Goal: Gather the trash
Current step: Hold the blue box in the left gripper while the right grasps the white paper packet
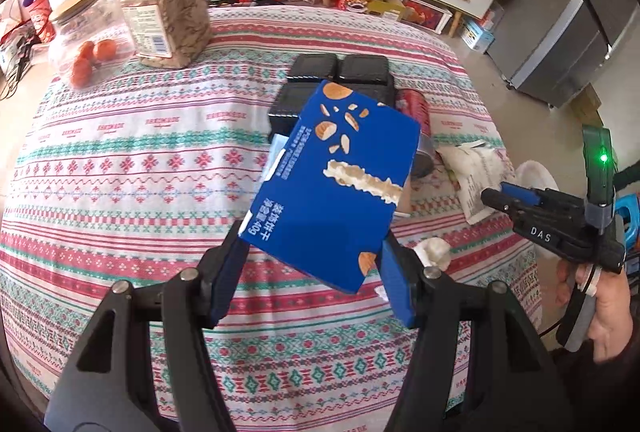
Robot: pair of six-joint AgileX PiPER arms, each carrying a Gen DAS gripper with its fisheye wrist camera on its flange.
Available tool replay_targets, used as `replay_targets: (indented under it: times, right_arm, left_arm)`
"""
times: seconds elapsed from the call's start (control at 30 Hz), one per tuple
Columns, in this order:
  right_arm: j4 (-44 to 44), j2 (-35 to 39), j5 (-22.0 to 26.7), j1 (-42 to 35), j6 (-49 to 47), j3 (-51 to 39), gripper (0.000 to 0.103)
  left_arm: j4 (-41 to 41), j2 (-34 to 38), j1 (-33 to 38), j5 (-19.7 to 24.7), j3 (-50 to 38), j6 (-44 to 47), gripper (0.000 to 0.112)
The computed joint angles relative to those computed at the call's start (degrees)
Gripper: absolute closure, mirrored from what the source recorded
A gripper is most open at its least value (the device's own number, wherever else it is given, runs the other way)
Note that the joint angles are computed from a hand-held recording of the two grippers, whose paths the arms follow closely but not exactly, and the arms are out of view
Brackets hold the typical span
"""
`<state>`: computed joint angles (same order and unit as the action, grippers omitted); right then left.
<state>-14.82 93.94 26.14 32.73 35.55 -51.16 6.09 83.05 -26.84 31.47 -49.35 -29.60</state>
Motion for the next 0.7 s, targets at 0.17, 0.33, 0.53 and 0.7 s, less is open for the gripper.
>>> replay_targets:
  times: [0.17,0.33,0.53,0.7]
  right_arm:
    - [1.03,-3.56,0.51,-2.22,-1.37,3.58,0.071]
    - [2.95,-3.99,-0.26,-3.79,-2.75,4.67,0.026]
    - [-1.36,1.20,-0.23,-1.23,0.19,0.27,0.024]
    - [-7.20,6.70,1.03,0.89,6.24,-4.57,0.023]
  left_arm:
    - [0.84,1.61,-2.83,-0.24,-1.25,-1.12,0.049]
    - [3.34,2.55,-5.61,-0.38,-1.89,-4.17,0.049]
    - [5.13,3.09,-6.31,-0.37,-1.72,-6.46,0.049]
    - [5.04,3.09,-5.72,-0.34,-1.21,-6.67,0.049]
